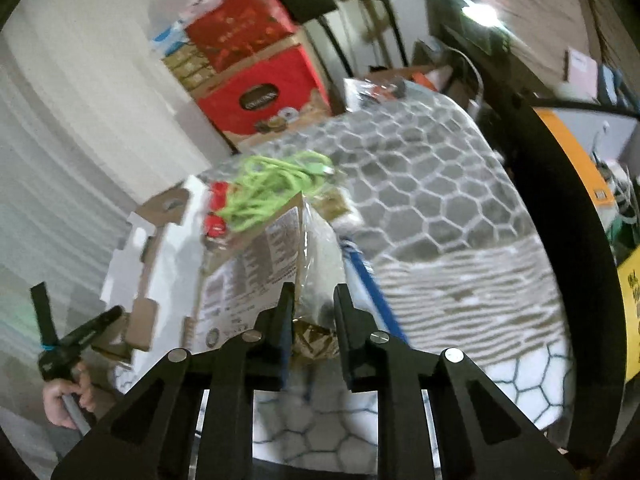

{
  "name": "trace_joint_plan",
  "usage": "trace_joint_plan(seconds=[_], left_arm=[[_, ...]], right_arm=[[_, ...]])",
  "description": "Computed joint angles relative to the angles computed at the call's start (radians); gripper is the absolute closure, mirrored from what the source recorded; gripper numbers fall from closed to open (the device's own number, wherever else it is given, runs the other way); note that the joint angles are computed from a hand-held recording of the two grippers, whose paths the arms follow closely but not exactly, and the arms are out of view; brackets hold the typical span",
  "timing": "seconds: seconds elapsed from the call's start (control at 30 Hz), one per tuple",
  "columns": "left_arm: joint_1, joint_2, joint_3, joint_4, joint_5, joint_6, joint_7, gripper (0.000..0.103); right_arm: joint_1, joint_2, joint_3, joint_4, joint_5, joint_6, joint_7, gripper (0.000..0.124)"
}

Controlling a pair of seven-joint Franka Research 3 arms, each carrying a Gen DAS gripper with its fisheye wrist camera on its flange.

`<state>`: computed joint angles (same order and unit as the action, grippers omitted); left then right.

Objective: Organize objects
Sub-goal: 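Reach the right gripper to the gold foil package and grasp its edge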

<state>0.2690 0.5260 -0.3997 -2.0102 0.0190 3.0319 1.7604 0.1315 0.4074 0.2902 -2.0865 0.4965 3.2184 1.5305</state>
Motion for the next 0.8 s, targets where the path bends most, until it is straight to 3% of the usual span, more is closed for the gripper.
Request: trace_joint_plan(seconds=[0.1,0.3,0.47,0.57,0.63,0.7,0.8], left_arm=[[0.0,0.0,0.0,0.002,0.0,-0.003,0.0,0.092],[0.005,0.002,-0.005,0.003,-0.002,-0.004,0.002,0.092],[0.006,0.003,-0.007,0.005,-0.003,-0.006,0.009,0.092],[0.012,0.006,-0.014,0.003,-0.009,-0.004,0.012,0.091],[0.01,0.004,-0.012,0.001,-0.01,-0.002,0.008,0.091],[0.007,0.003,-0.01,0.001,-0.009,-0.002,0.005,0.092],[0.014,0.004,-0.017,0.003,-0.012,-0.008,0.009,0.092]], right_arm=[[0.04,-0.001,-0.018,0.043,-0.033,-0.019,-0.015,0.114],[0.14,0.058,-0.079,0.179,-0.074,-0.145,-0.026,0.114],[0.221,0.051,-0.168,0.158,-0.098,-0.116,0.031,0.11],[0.235,0.029,-0.209,0.119,-0.105,-0.116,0.073,0.094],[0.289,0.015,-0.287,0.087,-0.138,-0.107,0.132,0.087],[0.332,0.004,-0.349,0.053,-0.167,-0.089,0.19,0.069],[0.347,-0.001,-0.39,0.014,-0.185,-0.066,0.254,0.054]])
